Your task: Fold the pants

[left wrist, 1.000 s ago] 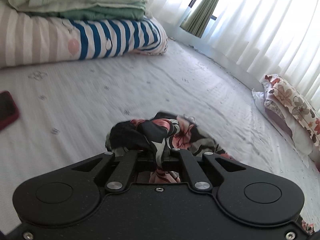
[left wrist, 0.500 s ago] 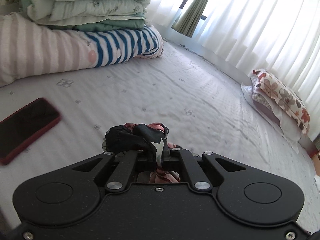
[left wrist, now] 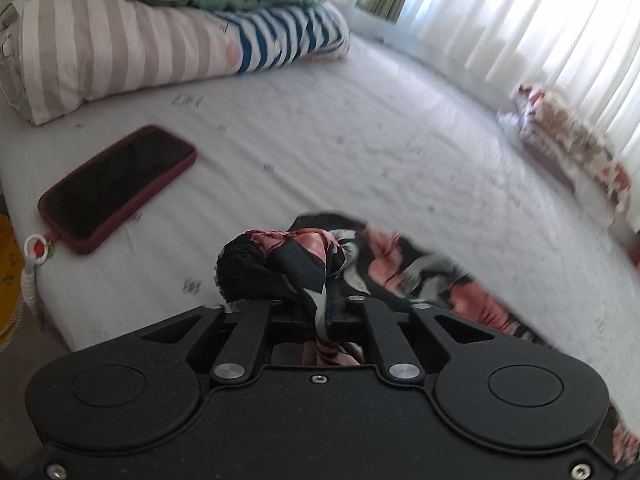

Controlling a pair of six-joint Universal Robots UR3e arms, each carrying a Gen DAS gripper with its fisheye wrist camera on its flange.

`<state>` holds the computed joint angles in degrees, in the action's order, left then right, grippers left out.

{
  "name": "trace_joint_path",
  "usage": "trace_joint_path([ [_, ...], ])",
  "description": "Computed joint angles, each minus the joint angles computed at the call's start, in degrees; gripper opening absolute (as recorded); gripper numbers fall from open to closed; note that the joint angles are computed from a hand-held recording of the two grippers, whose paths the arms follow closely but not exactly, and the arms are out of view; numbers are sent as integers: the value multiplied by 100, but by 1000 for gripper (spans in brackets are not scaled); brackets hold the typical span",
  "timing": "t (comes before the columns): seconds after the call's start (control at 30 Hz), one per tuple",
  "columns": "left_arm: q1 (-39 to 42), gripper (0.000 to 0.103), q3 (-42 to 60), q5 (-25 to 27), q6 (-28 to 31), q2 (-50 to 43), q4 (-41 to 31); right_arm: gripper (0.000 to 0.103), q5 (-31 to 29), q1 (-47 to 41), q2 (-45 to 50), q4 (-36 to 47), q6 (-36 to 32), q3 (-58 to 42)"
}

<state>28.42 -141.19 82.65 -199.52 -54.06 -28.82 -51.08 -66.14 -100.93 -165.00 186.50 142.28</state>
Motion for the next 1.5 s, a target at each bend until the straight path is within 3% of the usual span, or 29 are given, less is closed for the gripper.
trace_joint_path([
  [0.03,-109,16,30,149,11,-112,20,26,-374,163,-110,-1,-79,2],
  [0.07,-174,21,38,242,25,-124,-14,36,-374,163,-110,-1,-79,2],
  [0.1,-169,27,32,200,80,-71,-74,56,-526,229,-217,30,-153,11],
  [0.13,-75,45,-7,42,181,94,-184,68,-553,217,-392,124,-284,51],
  [0.17,-56,64,0,-55,208,189,-228,69,-534,193,-566,203,-389,78],
  [0.27,73,88,50,-253,241,553,-514,75,-593,138,-1201,745,-708,33],
  [0.33,52,96,170,-195,251,628,-759,80,-584,123,-1621,1132,-927,-59],
  [0.5,-88,97,210,43,625,812,-1002,83,-345,234,-1880,1460,-1124,-146],
  [0.63,-435,99,172,604,662,920,-664,83,-531,911,-1513,998,-899,-315],
  [0.73,-302,99,173,239,925,980,-422,83,-601,1456,-1133,703,-728,-493],
  [0.8,-589,88,271,309,825,473,125,83,-674,1909,-763,477,-552,-679],
  [0.87,-985,47,502,394,735,-287,647,83,-861,2458,-323,163,-313,-893],
  [0.97,-1565,27,928,392,644,-1465,1225,80,-1179,3371,381,-84,-81,-1367],
  [1.17,-2916,24,2005,634,690,-3684,2109,72,-1565,5250,1828,81,15,-2727],
  [1.27,-3245,24,2668,442,636,-4502,2292,58,-1608,5984,2598,277,261,-3693],
  [1.37,-3407,24,3555,275,541,-5235,1969,47,-1790,6569,3396,604,393,-4837],
  [1.5,-3444,24,4628,-80,536,-6078,1375,46,-2018,7089,4358,1211,424,-6304],
])
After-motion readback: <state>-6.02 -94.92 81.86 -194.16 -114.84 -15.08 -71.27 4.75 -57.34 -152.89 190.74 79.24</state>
